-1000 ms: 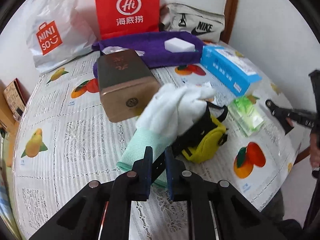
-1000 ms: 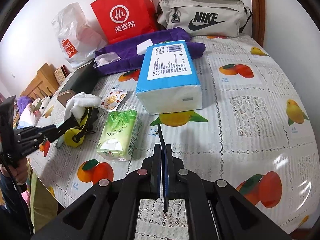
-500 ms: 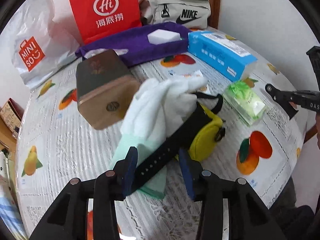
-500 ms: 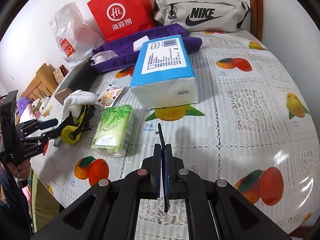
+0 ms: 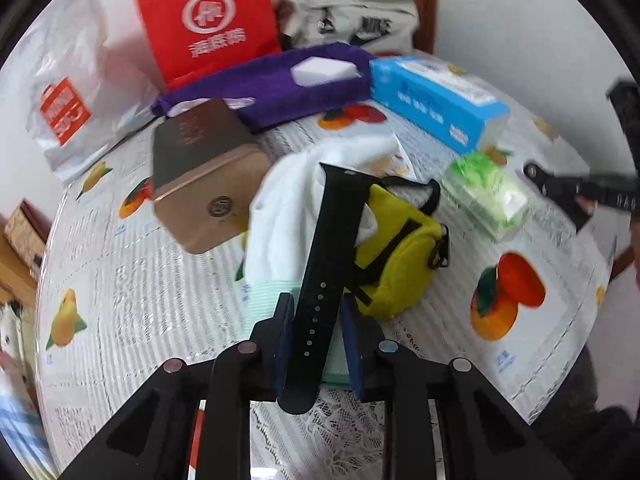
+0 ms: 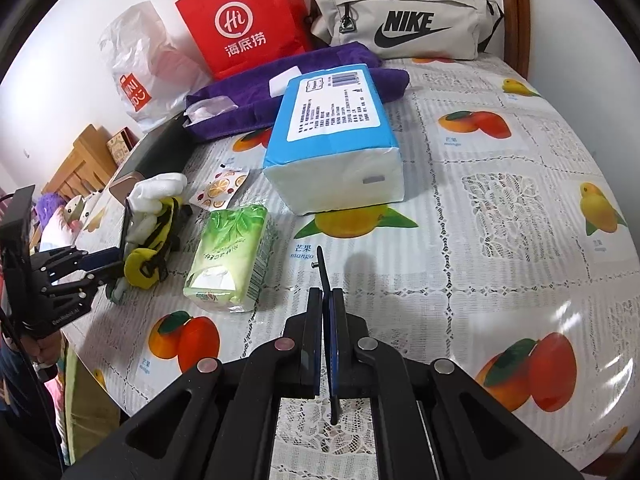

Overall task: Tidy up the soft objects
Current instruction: 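Close the left gripper on the black watch strap and lift it, then carry the watch strap with the left gripper over the purple towel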

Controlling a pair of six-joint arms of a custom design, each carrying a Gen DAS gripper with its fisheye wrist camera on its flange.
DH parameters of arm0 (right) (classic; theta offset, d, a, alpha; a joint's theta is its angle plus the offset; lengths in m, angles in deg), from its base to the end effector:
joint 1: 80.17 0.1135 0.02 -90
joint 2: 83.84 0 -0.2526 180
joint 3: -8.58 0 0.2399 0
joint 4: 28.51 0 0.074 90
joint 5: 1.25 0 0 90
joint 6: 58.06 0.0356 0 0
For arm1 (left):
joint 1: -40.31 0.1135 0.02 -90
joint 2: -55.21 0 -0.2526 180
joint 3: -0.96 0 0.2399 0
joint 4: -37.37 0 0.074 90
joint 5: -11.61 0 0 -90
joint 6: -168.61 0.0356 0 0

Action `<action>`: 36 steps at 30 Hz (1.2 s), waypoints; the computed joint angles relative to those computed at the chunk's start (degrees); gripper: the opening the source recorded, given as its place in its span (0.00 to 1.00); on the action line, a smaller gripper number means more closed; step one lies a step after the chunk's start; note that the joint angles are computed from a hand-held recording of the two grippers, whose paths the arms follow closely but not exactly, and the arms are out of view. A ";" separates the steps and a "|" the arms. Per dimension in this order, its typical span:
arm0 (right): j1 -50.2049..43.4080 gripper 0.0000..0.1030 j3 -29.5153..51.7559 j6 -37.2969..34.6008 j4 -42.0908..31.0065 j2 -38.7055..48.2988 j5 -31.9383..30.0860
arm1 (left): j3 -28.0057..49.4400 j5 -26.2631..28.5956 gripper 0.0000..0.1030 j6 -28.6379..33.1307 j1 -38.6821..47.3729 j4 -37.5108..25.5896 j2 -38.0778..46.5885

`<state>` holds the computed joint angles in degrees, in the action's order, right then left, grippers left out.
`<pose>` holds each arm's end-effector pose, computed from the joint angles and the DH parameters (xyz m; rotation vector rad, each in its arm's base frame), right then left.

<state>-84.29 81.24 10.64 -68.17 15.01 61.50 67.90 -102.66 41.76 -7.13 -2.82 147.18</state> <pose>0.3177 -0.0065 0.1608 -0.5194 2.5398 0.4903 0.2074 -0.2042 0.1678 0.1151 2.5434 0.0306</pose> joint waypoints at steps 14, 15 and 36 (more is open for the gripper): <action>0.66 0.04 -0.09 0.77 0.52 1.67 -0.17 | -1.38 2.34 0.21 -2.77 2.32 5.11 1.32; 0.64 0.04 -0.38 0.64 0.93 1.62 -0.41 | -1.63 2.18 0.20 -3.08 2.26 5.21 0.73; 0.17 0.03 5.81 0.62 -5.74 -7.32 -5.95 | 0.64 -4.29 0.19 -12.64 1.31 -3.93 -11.20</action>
<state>-84.12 87.05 11.26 -73.91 7.69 55.55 68.54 -106.95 29.12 -5.82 -6.75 135.98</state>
